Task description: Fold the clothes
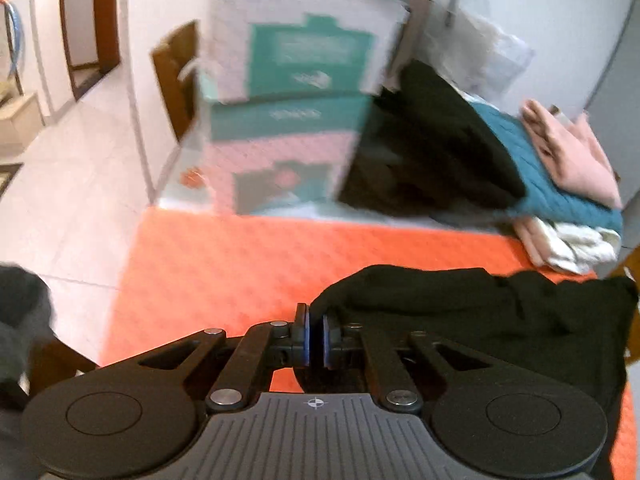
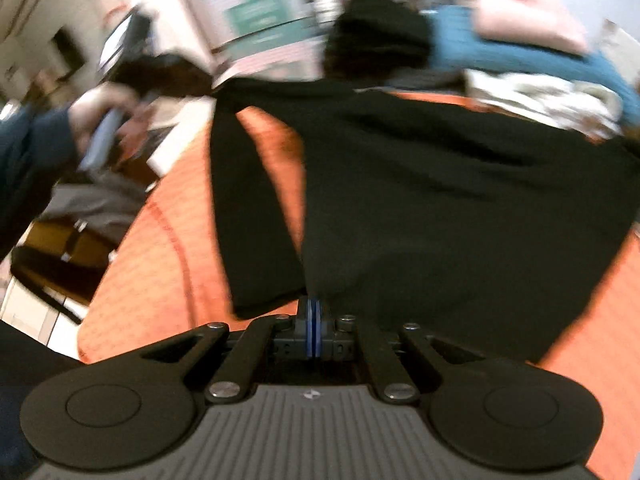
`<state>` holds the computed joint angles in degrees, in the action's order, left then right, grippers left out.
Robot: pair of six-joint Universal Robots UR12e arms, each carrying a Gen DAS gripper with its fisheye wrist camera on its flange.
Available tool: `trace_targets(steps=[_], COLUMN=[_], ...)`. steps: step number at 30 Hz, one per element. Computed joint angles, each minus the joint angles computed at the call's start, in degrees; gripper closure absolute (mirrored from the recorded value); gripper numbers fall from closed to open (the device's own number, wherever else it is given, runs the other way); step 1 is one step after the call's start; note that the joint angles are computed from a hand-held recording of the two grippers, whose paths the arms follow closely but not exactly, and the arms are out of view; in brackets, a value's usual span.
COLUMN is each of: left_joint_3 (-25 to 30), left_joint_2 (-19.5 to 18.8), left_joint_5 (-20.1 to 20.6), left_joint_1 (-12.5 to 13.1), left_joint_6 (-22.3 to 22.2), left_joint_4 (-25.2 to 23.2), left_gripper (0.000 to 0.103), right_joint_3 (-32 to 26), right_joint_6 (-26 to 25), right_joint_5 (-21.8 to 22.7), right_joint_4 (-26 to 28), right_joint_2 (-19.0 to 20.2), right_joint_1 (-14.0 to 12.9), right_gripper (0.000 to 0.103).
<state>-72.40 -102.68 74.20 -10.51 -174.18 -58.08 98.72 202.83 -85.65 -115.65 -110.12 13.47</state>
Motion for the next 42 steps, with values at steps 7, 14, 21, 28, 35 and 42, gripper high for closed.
trace_targets(steps=[7, 14, 21, 28, 35, 42], left_joint_3=[6.31, 8.92, 6.5, 1.92, -4.58, -10.81], left_joint_2=[-4.89, -7.51, -5.55, -0.1, 7.29, 14.57], left_joint_5=[2.65, 2.65, 2.47, 1.0, 2.62, 4.05], left_joint_1=[2.22, 3.96, 4.79, 5.23, 4.86, 4.54], left_joint_6=[0.97, -1.17, -0.55, 1.34, 2.25, 3.61], left_joint_4=[0.28, -5.59, -7.77, -8.38, -7.02, -8.2], left_gripper=[0.095, 0.079, 0.04, 0.031, 0.026, 0.024], right_joint_3=[-7.27, -9.45, -7.41, -4.91, -1.05, 4.02], right_joint_6=[-5.58, -5.74, -2.84, -2.2, -3.59, -5.05], right_joint_5=[1.6, 1.1, -2.15, -6.47, -8.58, -8.83], right_joint_4=[-2.29, 1.63, 2.33, 4.45, 7.88, 10.44], right_joint_2=[10.16, 13.4, 10.25, 5.45, -1.0, -7.74], right_joint_1=[5.65, 7.73, 6.4, 4.55, 1.14, -2.61], right_gripper=[0.101, 0.094, 0.062, 0.045, 0.042, 0.04])
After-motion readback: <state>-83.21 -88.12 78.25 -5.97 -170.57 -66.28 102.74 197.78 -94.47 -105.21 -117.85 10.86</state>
